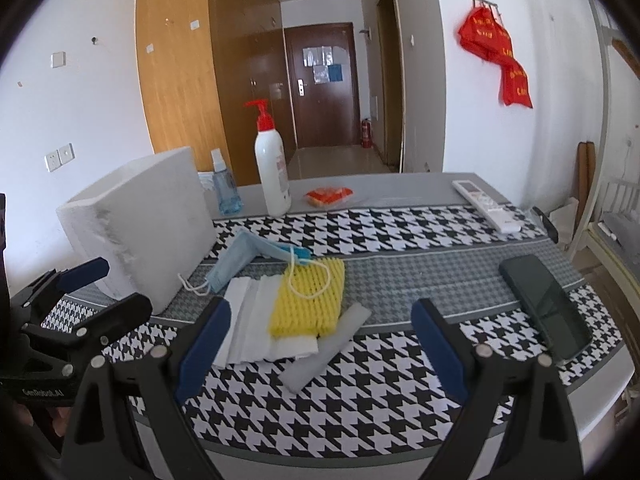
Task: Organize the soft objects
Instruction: 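Lower the left tool onto the white wipes while the right tool descends onto the yellow sponge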
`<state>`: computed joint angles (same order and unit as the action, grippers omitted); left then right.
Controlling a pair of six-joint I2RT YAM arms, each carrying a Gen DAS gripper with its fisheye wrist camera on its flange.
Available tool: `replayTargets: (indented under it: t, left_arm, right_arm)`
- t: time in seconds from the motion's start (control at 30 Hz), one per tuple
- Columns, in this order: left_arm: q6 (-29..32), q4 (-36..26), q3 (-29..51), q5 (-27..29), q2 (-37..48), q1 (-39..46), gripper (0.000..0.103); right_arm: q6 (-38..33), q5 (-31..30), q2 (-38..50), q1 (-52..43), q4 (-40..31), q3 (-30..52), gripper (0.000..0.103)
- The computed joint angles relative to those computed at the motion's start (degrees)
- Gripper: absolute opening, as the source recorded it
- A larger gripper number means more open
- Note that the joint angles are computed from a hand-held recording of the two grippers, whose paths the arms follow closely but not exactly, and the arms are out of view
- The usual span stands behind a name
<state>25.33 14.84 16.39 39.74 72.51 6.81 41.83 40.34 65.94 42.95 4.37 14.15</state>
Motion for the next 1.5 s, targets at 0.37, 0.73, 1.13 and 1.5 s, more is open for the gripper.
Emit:
replayTargets:
  t: [0.37,0.73,1.13,1.5]
  left_arm:
    - [-1.64,2.12,3.0,-6.01,8.76,-6.2,0.102]
    - [-2.93,-0.55,8.12,-11.99,16.97,-11.4,0.083]
    - [-3.36,-4.09,12.7,-14.06,23.16,-14.38,0.062]
    - [-3.17,-3.01,15.08,-16.35,26.81,-15.69,0.038]
  right_arm:
    - [-3.5,-6.52,4.7,-6.39,7.09,-1.35,0.094]
    - [-5.93,-10.69,7.48,-10.7,9.87,-1.12,0.094]
    - [-9.91,-15.72,14.81,-13.99,13.43,1.51,0.094]
    - [-12.56,-19.9,21.42,-16.1,15.35,4.75,0.094]
